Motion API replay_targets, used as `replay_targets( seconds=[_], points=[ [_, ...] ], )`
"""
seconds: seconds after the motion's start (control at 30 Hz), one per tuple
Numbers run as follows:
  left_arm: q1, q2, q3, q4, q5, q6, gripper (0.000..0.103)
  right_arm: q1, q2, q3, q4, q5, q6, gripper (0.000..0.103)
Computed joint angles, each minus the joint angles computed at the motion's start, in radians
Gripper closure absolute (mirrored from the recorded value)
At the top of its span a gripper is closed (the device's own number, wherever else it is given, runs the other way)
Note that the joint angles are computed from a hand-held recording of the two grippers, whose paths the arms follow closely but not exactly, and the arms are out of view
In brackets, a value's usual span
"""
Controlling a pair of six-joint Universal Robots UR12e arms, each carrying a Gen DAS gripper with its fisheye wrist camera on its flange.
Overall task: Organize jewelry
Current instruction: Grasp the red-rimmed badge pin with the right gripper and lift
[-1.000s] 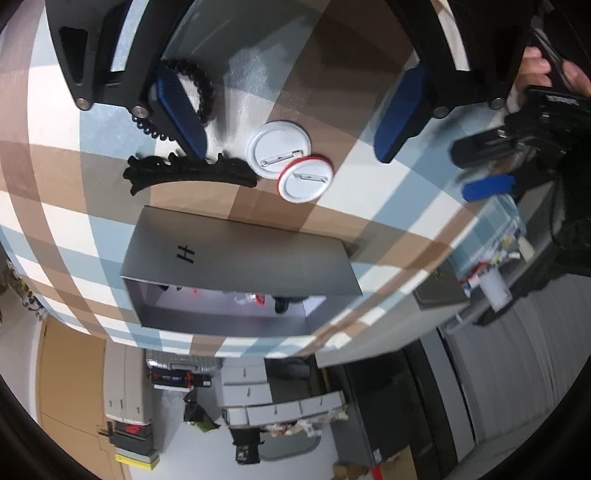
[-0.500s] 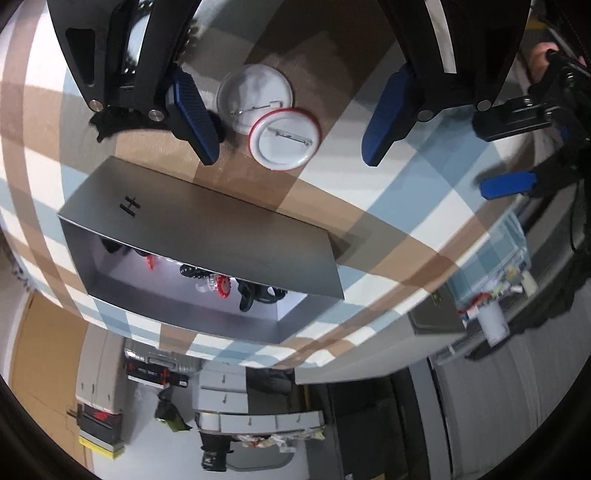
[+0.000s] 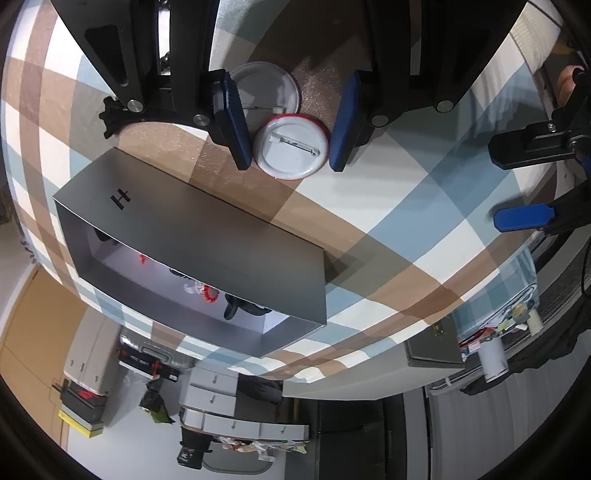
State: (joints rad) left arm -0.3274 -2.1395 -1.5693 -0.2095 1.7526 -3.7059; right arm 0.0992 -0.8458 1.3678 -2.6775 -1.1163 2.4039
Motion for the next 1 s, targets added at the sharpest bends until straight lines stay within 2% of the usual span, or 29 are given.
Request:
replay_targets(
  seconds=[0.1, 0.37, 0.47, 0.53, 0.67, 0.8, 0.87, 0.93, 1.0],
  points=[
    [-0.001, -0.001, 0.004, -0.010, 0.005, 0.002, 0.019, -0.007, -0.003, 0.006, -0.015, 0.029, 0.008, 0.061],
    [-0.001, -0.007, 0.027, -0.053, -0.009, 0.011, 0.019, -0.049, -0.016, 0.013, -0.008, 0.172, 0.122, 0.061],
    [-0.001, -0.024, 0.069, -0.101, -0.041, 0.045, 0.019, -0.075, -0.024, 0.028, -0.035, 0.228, 0.185, 0.061],
    [0.004, -0.037, 0.097, -0.121, -0.096, 0.071, 0.019, -0.095, -0.029, 0.041, -0.061, 0.260, 0.241, 0.061],
    [-0.002, -0.083, 0.193, -0.223, -0.128, 0.147, 0.019, -0.127, -0.036, 0.063, -0.103, 0.283, 0.315, 0.061],
    [-0.003, -0.113, 0.254, -0.263, -0.167, 0.190, 0.019, -0.153, -0.040, 0.081, -0.130, 0.295, 0.364, 0.061],
    [-0.006, -0.132, 0.294, -0.313, -0.158, 0.210, 0.019, -0.162, -0.041, 0.086, -0.135, 0.296, 0.377, 0.061],
    [-0.004, -0.138, 0.306, -0.327, -0.172, 0.224, 0.019, -0.169, -0.039, 0.088, -0.137, 0.298, 0.386, 0.061],
    [-0.008, -0.144, 0.322, -0.345, -0.153, 0.230, 0.019, -0.175, -0.038, 0.089, -0.143, 0.303, 0.394, 0.061]
  ],
)
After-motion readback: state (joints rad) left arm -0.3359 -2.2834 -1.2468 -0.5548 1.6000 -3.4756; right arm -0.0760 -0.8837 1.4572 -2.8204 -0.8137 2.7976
